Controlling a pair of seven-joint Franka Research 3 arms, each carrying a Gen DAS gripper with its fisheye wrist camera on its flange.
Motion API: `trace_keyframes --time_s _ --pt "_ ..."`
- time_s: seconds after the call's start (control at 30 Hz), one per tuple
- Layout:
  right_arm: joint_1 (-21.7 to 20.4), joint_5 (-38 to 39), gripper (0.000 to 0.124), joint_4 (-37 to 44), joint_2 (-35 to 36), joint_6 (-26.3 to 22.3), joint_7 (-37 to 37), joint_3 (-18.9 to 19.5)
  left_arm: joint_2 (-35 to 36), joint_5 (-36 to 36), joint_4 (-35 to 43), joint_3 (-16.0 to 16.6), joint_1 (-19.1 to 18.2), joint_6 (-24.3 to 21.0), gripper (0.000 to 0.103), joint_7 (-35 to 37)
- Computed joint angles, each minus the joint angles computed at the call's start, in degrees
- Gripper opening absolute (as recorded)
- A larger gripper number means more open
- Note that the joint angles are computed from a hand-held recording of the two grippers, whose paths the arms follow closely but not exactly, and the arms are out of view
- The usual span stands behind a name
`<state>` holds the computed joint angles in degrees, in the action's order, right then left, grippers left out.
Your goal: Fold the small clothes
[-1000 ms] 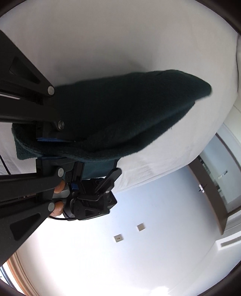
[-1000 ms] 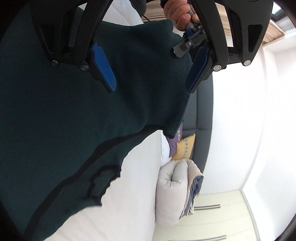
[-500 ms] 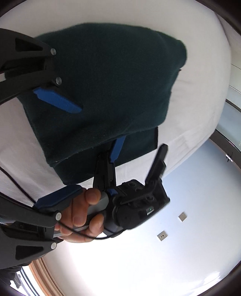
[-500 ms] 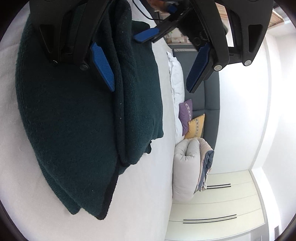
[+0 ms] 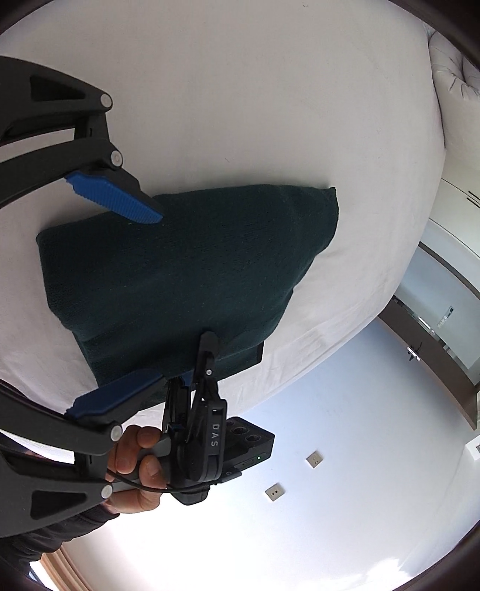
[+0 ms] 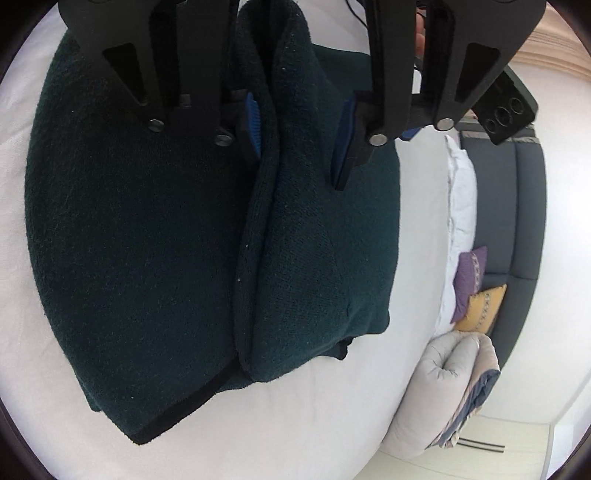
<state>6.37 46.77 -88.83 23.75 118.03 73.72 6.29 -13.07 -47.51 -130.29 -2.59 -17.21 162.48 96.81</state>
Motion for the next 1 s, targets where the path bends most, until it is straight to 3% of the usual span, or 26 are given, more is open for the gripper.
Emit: trace_keyframes --time_s 0.07,0.27,0.53,0.67,0.83,1.0 --pt "0.75 -2.49 0.015 -1.49 -1.71 1.8 -0.67 -0.63 0.74 -0.9 0.65 0.09 -0.34 -0.21 0.082 0.81" --pt "0.41 -3.55 0.013 -4.28 -5.85 4.67 -3.43 -1.62 1.91 -0.68 2.41 -1.23 -0.38 -0.74 0.082 1.88" --pt "-2.36 -3.29 0.013 -8.29 -8.92 6.68 -6.5 -4.32 6.04 8.13 7.0 -4.73 1.47 -1.81 0.082 -4.31" --pt "-5.63 2.67 0.013 -9.03 -6.39 4.93 -7.99 -4.1 7.24 12.82 7.06 -6.04 2.41 -2.88 0.082 -8.14" --pt "-6.53 5.86 0.018 -9.09 -6.34 2.4 -6.68 -3.81 7.28 14.96 5.89 -6.14 3.04 -3.55 0.082 -10.46" --pt "-7.13 9.41 0.019 -15.86 -12.61 1.26 -10.61 -4.37 7.05 14.32 4.97 -5.82 3.08 -4.46 0.082 -9.88"
